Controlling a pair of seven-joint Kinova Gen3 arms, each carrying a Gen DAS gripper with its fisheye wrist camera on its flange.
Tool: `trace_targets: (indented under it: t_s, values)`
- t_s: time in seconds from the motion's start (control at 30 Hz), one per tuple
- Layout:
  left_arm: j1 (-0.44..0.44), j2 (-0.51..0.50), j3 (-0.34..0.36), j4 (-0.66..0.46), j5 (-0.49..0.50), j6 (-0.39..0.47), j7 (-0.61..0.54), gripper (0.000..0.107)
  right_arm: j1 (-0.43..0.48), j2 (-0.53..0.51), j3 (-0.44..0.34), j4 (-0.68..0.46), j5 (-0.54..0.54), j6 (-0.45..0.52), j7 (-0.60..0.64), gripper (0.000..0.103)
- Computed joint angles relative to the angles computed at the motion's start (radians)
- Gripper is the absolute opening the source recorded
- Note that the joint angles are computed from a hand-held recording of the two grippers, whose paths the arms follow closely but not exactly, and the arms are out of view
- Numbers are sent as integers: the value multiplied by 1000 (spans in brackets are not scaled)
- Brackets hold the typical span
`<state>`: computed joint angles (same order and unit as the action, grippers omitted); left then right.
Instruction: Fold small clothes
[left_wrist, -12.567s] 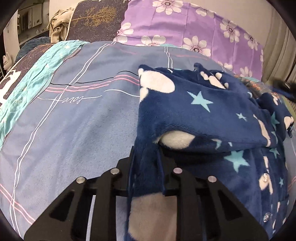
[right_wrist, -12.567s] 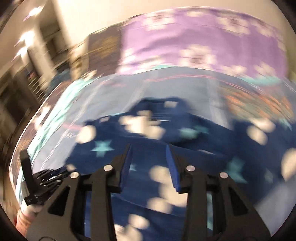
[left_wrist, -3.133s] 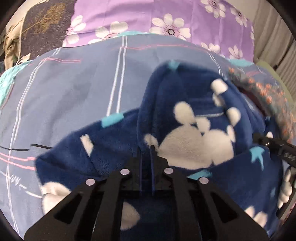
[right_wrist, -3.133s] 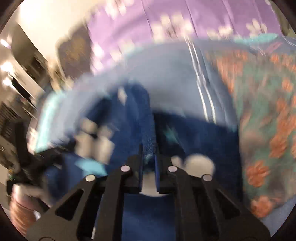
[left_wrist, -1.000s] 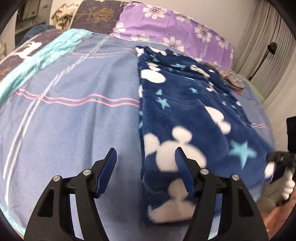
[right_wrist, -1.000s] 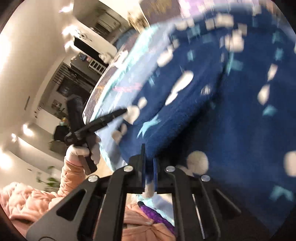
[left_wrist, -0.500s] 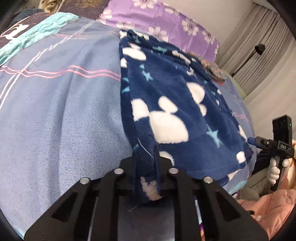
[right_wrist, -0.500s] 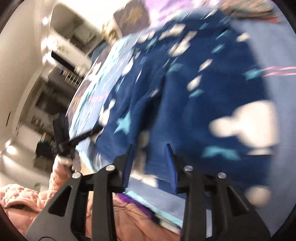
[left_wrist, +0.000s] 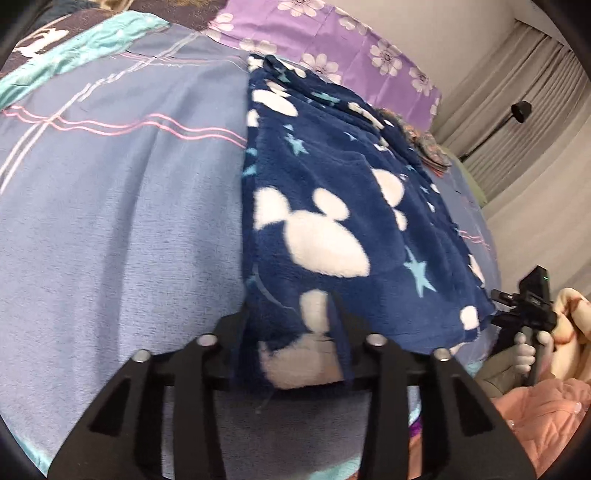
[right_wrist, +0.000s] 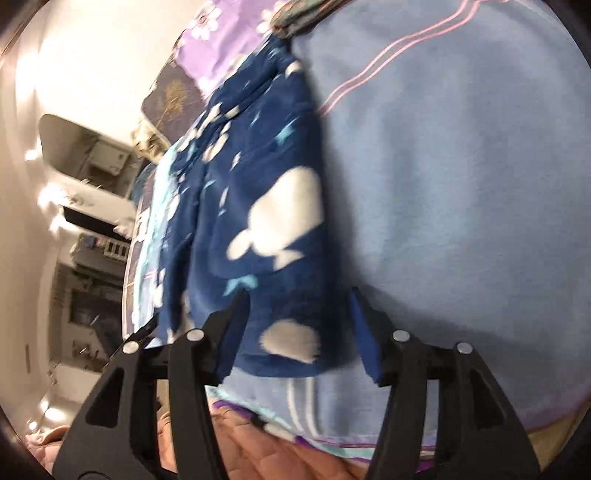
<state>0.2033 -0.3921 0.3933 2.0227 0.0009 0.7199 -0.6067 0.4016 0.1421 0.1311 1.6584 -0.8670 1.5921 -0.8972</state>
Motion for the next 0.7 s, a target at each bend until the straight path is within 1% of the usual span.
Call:
trace_targets:
  t_s: [0.03,0.07,0.1,0.13,0.17,0.2,0.23,0.27,0.3,0.33,0.4,0.47,0.53,0.63,0.7]
  values:
    - [14,4,-14,6,8,-17,-17,62,-15,1,-10,5,-3,-18,-2,56]
    - [32,17,-29,12,16,-45,-43,65,-18,6,-13,6,-13,-22,5,56]
    - [31,27,-29,10,15,-56,-51,68,-15,30,-16,-4,-35,-14,26,56]
    - [21,39,-16,-1,7,-52,-44,68,6,51,-27,-16,-45,-4,44,56]
    - [6,56,2,-21,-7,-38,-27,68,11,65,-28,-24,-54,-6,45,54]
    - [-13,66,29,-44,-33,-8,1,51,-3,64,-22,-34,-48,-14,31,40]
    - [-22,68,49,-53,-63,7,30,16,-1,67,-20,-36,-47,-9,32,18]
    - [-25,60,51,-53,-77,5,53,13,16,77,-25,-39,-63,13,34,14]
    - [-32,35,57,-44,-87,-12,80,12,38,81,-23,-31,-94,30,45,14]
    - [-53,11,81,-39,-113,-30,108,11,54,81,-23,-21,-123,42,61,13]
    - [-96,-11,142,-71,-172,-19,126,11,97,90,-19,-8,-188,98,102,12]
    - [-117,-15,176,-123,-214,-2,110,11,117,90,-22,-16,-242,140,120,11]
    - [-130,-23,196,-164,-237,16,91,10,130,79,-19,-36,-275,167,138,11]
    - [-136,-61,192,-195,-234,13,63,9,150,40,-8,-51,-339,206,178,10]
    - [-153,-104,195,-223,-227,17,44,9,173,21,11,-65,-390,257,195,10]
